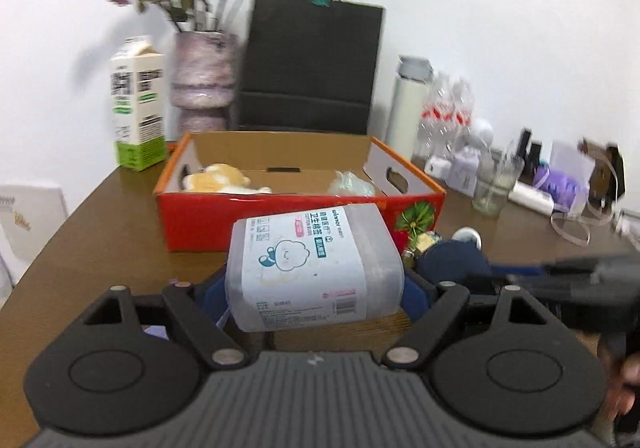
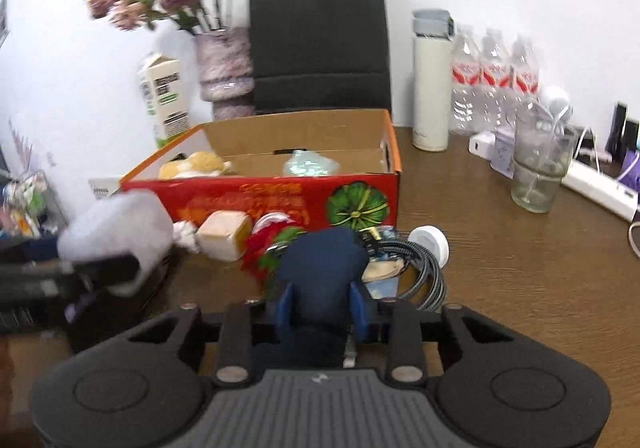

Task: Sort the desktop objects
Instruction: 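Grasp the navy zip pouch with the right gripper while the left gripper grasps the white wipes box, then lift the white wipes box with the left gripper while the right gripper lifts the navy pouch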

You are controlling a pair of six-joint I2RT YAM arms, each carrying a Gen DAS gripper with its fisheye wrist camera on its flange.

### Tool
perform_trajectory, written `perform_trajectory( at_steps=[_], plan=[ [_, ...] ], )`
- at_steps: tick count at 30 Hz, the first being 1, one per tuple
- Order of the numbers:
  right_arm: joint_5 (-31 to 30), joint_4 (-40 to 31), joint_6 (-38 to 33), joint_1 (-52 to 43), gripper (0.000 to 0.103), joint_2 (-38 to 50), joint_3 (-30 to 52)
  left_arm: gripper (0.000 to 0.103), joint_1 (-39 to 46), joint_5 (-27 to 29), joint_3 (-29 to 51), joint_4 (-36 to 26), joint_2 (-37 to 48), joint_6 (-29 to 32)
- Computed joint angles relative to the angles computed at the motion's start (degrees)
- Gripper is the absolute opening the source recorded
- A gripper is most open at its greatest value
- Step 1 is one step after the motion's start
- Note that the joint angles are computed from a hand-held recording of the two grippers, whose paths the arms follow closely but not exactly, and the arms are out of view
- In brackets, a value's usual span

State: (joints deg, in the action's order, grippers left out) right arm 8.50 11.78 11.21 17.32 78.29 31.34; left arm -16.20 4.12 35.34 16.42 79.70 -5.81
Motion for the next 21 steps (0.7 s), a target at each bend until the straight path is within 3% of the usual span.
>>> perform_trajectory(
  at_steps=[7,10,12,13,14,21],
  plan=[
    [3.95,-5.83,2.26,5.97,0.021,-10.22,-6.37,0.085,2.80,-0.49,-6.94,-5.28,-12.41,-0.10],
    [4.66,-7.36,3.50,6.94,0.022,-9.50,-5.96,0.085,2.93,-0.11,-9.62,-6.97,-15.38,0.42],
    [4.29,-7.40,5.58,7.35,0.037,-8.22,-5.73,0.085,2.98,-0.27,-10.73,-8.10,-16.42,0.25],
    [4.62,-7.09,6.34,7.91,0.055,-7.73,-5.77,0.085,2.91,-0.42,-11.32,-8.63,-17.17,0.24],
    [5.00,-7.15,6.66,8.68,0.065,-7.11,-5.55,0.085,2.89,-0.65,-11.95,-9.19,-18.06,0.20],
    [11.86,-4.10,8.23,14.15,0.064,-2.68,-6.26,0.085,2.34,-1.45,-15.70,-13.52,-26.98,1.31]
  ],
)
